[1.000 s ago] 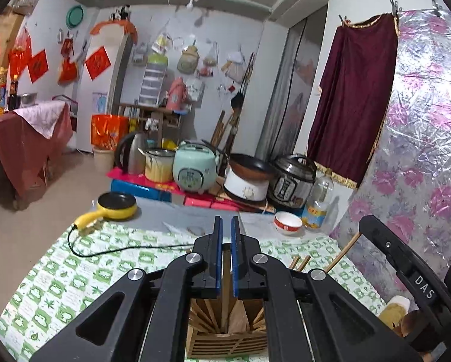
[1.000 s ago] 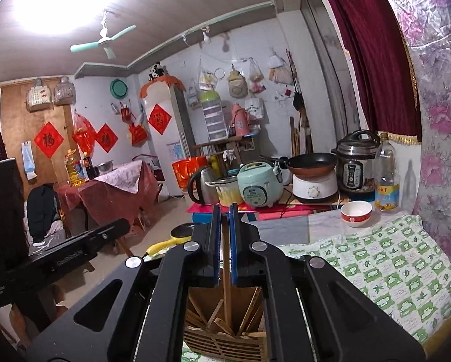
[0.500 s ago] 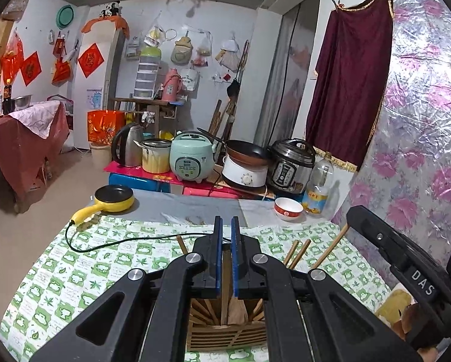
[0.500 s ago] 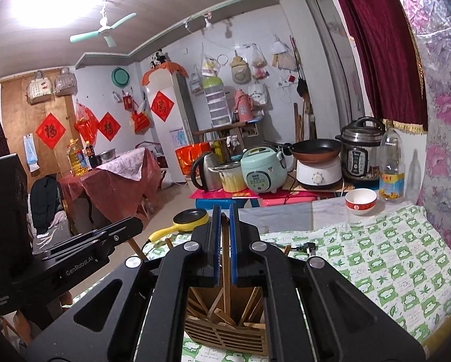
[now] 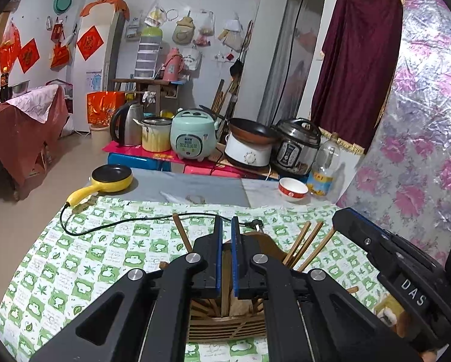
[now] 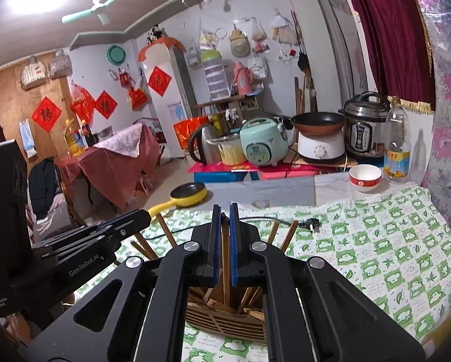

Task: Organize utensils
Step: 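Open the left tool to release its chopstick while the right tool opens too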

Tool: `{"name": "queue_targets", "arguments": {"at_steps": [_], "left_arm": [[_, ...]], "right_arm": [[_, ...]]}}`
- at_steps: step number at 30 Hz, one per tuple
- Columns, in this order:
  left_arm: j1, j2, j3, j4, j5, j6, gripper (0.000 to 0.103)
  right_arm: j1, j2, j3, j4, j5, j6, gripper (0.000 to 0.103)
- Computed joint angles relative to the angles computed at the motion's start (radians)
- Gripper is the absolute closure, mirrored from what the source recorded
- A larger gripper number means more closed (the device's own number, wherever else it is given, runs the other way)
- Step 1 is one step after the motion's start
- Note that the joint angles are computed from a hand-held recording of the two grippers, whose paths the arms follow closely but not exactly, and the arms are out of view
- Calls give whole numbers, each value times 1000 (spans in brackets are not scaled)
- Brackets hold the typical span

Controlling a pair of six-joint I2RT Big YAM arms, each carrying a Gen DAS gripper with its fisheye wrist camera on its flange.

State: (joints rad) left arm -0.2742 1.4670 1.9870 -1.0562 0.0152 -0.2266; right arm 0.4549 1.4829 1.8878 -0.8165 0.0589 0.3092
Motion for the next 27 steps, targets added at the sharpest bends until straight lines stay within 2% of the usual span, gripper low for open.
{"name": "queue_targets", "arguments": {"at_steps": [8, 12, 20, 23, 25, 26, 27], "left_arm": [[-5, 22, -7, -10, -17, 6, 97], [-8, 22, -13, -3, -37, 14, 97], [5, 27, -4, -14, -6, -5, 97], [13, 31, 3, -23, 6, -19, 96], [21, 31, 7, -26, 17, -35, 83], [23, 29, 5, -25, 18, -44, 69], [25, 23, 0, -17, 9, -54, 66]], "right_arm": [[5, 46, 45, -83, 4, -3, 97], [3, 54, 51, -96, 5, -8, 96], [-7, 64, 62, -122, -26, -9, 96], [-10, 66, 64, -129, -40, 0, 92], [-11, 65, 65, -132, -45, 4, 89], [-10, 62, 61, -127, -43, 5, 88], [-10, 59, 59, -123, -37, 4, 86]]}}
